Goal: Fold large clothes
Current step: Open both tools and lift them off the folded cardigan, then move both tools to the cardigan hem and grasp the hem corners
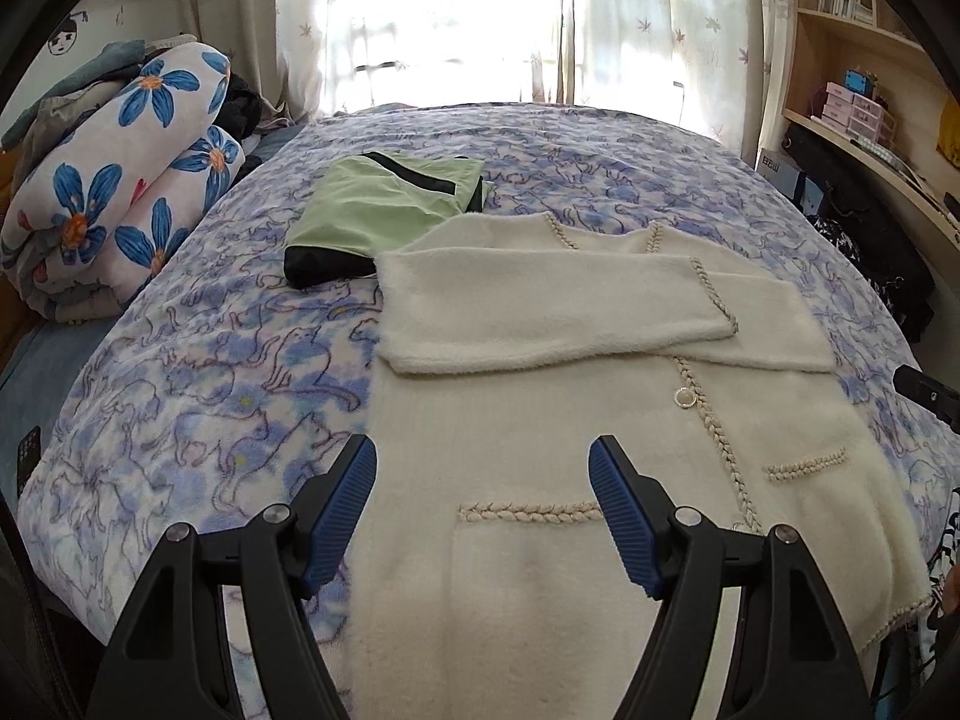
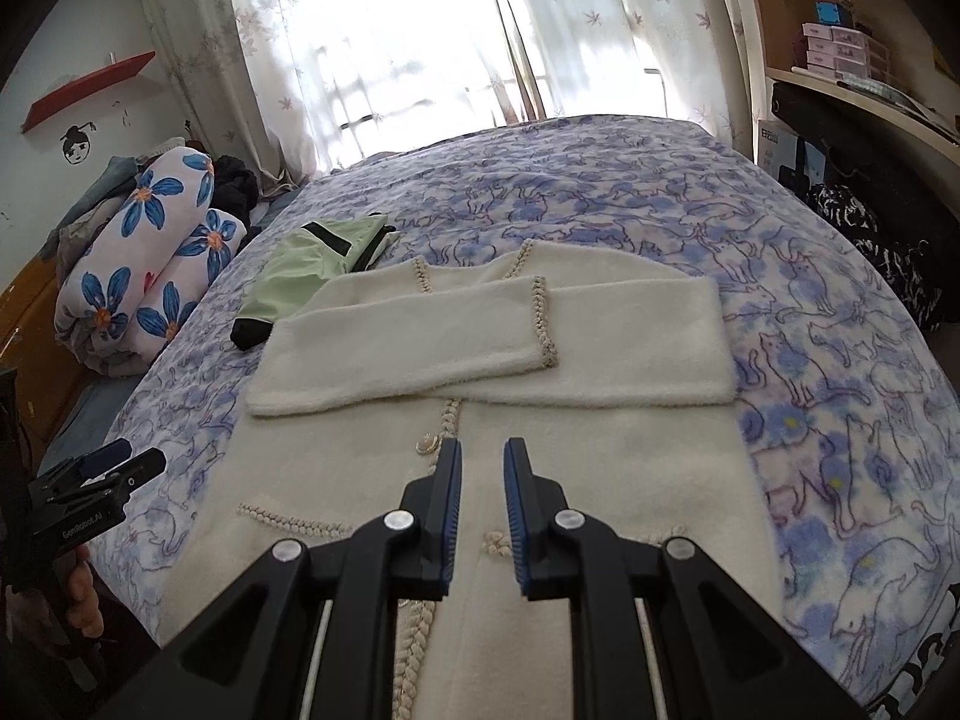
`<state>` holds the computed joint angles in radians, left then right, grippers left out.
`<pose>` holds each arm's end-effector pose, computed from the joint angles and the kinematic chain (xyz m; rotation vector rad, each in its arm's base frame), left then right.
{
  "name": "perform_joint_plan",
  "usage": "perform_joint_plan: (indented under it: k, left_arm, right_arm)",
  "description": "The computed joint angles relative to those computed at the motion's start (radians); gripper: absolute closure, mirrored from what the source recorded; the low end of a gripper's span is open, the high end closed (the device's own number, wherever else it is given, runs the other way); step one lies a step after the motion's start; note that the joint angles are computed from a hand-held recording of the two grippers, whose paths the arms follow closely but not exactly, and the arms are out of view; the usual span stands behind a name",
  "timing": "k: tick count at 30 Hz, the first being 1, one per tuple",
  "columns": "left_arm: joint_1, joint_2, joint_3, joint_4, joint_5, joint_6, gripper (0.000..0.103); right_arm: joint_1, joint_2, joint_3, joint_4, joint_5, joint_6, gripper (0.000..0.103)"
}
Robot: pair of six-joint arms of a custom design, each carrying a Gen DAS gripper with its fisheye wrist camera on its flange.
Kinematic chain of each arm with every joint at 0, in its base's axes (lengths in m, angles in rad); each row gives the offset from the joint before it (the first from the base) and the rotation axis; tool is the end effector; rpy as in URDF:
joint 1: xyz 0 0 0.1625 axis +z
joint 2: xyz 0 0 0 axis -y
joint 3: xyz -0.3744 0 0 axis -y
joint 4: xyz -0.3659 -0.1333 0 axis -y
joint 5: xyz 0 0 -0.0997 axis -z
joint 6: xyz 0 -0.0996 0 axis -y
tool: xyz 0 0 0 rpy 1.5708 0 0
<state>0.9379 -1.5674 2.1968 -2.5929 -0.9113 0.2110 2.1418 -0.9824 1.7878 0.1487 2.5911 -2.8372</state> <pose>-0.0913 -0.4530 0.2869 0.8680 2.3488 -0.6650 0.2624 -0.3189 0.1099 -0.0961 -2.2298 1.1550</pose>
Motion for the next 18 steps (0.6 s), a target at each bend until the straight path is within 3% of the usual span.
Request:
perform_joint_plan:
  k: [4, 11, 18]
  left_arm:
    - [0.011, -0.079, 0.036, 0.035, -0.008, -0.002, 0.022]
    - [0.116, -0.139, 0.042, 0.148, -0.037, -0.005, 0.022]
    - [0.255, -0.145, 0.018, 0.316, -0.134, -0.036, 0.022]
  right_arm:
    - [0.039, 0.000, 0.039, 0.009, 0.041, 0.053, 0.070]
    - [0.059, 0.009, 0.105, 0.092, 0.080, 0.206, 0.069]
    - [0.053, 0.023, 0.186, 0.224, 0.098, 0.431, 0.069]
